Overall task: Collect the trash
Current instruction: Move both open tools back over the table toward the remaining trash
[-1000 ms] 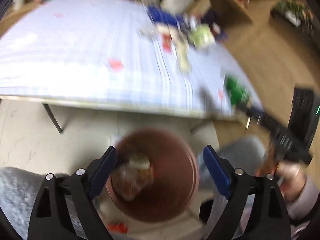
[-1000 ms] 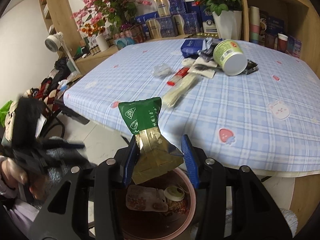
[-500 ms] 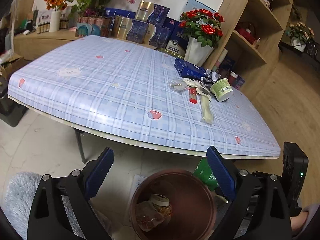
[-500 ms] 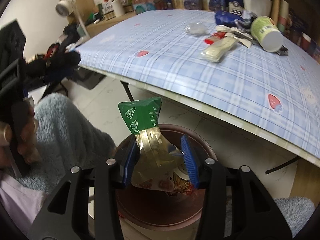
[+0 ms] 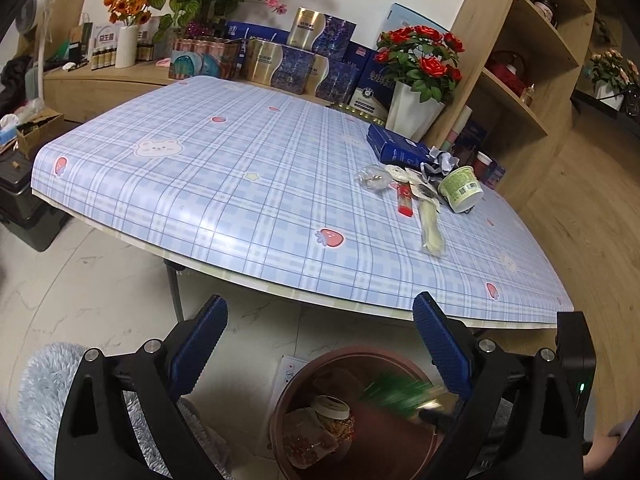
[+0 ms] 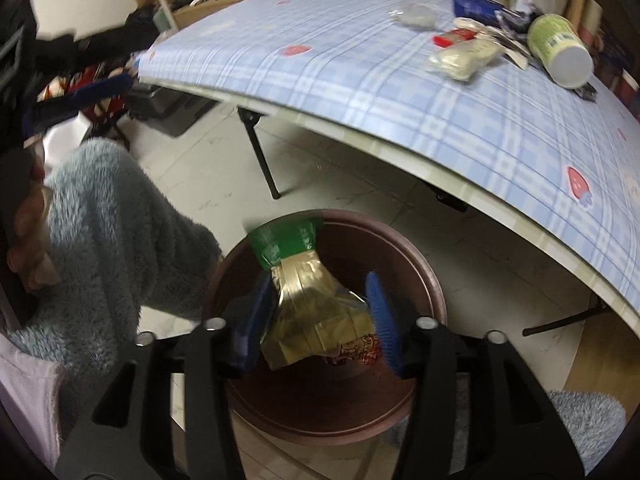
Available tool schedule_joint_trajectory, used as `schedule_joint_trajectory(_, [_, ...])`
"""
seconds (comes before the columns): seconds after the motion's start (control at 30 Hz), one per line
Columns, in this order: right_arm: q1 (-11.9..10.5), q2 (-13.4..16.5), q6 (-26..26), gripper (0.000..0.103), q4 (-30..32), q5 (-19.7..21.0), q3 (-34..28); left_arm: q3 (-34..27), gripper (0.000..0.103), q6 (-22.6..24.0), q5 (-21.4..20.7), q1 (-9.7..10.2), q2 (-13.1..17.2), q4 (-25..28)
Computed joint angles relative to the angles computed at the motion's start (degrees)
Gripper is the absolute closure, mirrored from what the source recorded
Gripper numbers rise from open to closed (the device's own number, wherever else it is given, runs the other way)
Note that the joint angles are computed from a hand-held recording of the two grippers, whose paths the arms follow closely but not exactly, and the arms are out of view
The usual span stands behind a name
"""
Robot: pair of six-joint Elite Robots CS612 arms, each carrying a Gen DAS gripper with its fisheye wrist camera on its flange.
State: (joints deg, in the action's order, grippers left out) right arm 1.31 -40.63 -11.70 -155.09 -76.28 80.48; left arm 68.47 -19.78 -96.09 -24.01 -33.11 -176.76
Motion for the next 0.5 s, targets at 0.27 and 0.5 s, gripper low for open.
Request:
schedule_joint_trajectory(0.27, [0.94,-0.66,-0.04,0.009,-6.45,-5.10,1.65,0.00,0.011,-0.13,0.28,-0.06,0.00,0.08])
schedule_joint_trajectory(0.5, [0.59,-0.90,6.09,0.006,-16.62,-10.62,3.39,0.01,0.011,0.09,0.57,-0.11,0.05,0.02])
